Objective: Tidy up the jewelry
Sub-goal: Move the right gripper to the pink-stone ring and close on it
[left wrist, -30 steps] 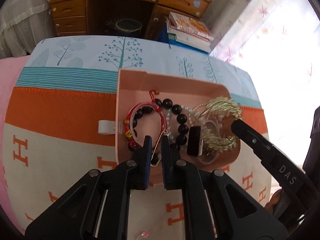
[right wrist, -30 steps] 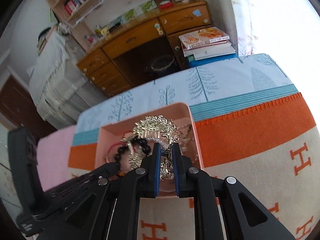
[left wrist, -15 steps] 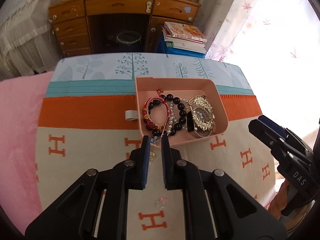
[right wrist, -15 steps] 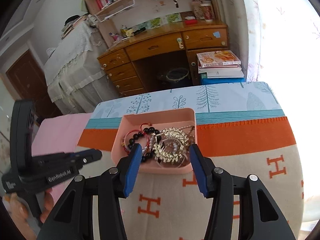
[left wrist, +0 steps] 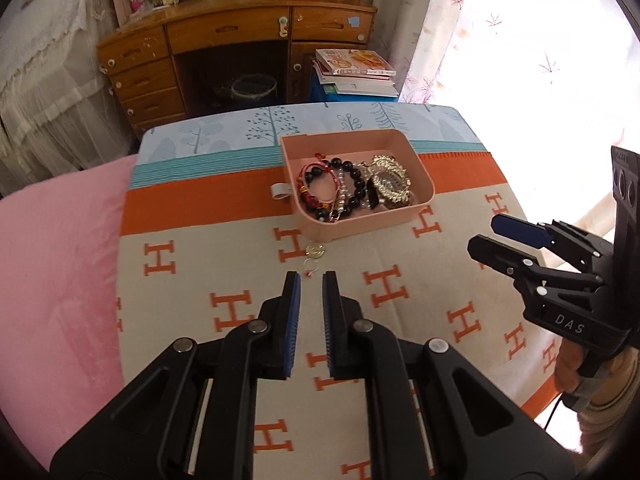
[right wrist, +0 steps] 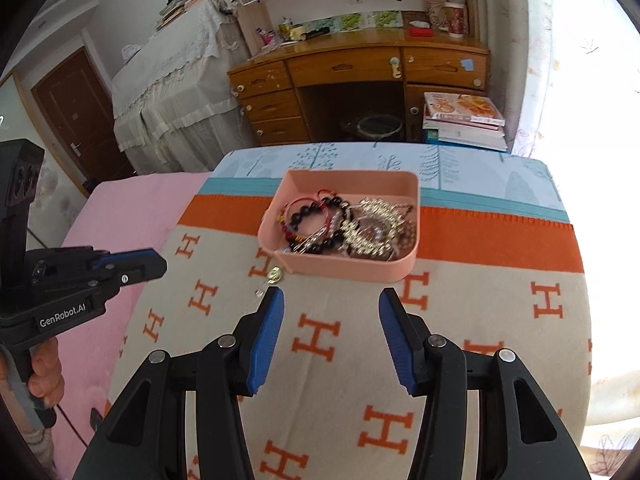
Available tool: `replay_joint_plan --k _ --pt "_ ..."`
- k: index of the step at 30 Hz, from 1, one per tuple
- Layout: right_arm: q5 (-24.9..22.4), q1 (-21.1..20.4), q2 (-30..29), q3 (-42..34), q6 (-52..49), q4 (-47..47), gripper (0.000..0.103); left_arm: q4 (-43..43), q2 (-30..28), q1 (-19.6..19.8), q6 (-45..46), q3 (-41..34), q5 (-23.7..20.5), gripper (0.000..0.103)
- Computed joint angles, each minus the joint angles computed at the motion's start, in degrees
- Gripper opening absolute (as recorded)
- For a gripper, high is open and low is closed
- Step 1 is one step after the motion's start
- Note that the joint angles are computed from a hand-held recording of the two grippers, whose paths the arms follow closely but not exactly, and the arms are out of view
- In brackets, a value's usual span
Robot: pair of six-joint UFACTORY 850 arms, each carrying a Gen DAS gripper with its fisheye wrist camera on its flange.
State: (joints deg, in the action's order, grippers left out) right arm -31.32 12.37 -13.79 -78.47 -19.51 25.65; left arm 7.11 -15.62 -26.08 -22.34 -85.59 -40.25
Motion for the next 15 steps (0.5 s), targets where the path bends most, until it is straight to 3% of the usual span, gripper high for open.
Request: replay_joint_plan --k 7,12,15 --pt "-1.9 2.5 0.3 1.7 -0.4 -1.4 0.05 5.7 3.8 -0.9 -2.2 6.6 0.5 0.007" --pt "-11.5 2.8 -3.5 -1.2 0.7 5.0 0.05 5.9 4.3 -0.7 -1.3 9.6 0.8 0.007" --pt "-14.5 4.2 -6.1 -3.0 5.3 3.8 0.05 3.2 4.5 0.3 0.5 11.4 1.8 0.007"
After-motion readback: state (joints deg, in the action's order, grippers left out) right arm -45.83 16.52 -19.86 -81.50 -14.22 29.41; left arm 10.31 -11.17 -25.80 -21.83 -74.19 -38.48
